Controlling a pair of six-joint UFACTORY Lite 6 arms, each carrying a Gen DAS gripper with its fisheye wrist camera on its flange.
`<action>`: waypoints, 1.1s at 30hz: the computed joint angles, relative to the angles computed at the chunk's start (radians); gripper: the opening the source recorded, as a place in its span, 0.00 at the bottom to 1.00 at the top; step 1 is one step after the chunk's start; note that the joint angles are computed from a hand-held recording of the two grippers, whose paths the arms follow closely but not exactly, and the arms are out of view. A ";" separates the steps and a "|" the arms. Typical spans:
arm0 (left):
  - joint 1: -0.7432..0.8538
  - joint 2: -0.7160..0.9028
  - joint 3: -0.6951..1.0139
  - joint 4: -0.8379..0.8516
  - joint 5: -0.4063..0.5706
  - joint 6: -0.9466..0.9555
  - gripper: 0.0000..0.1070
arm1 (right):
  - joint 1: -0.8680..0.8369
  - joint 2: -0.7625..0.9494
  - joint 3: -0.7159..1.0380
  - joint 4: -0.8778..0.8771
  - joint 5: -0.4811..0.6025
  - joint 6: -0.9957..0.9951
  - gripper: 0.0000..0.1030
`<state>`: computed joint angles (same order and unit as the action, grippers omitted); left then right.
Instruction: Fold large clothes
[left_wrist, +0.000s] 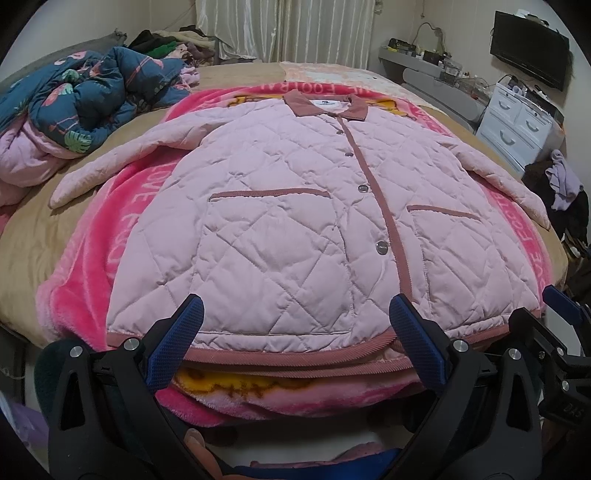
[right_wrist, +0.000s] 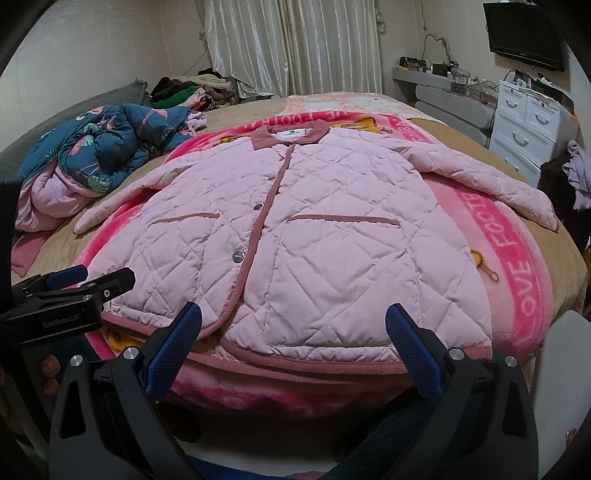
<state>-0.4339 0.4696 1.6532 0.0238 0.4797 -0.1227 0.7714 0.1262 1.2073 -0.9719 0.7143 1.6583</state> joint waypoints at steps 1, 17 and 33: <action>0.001 -0.001 0.000 0.000 0.000 0.001 0.88 | 0.000 0.000 0.000 -0.001 0.001 0.000 0.96; -0.003 -0.004 -0.004 0.013 -0.002 -0.015 0.88 | -0.016 0.003 -0.009 0.000 -0.029 -0.002 0.96; -0.015 0.021 0.018 0.006 0.003 -0.005 0.88 | -0.023 0.016 -0.012 -0.009 -0.038 0.008 0.96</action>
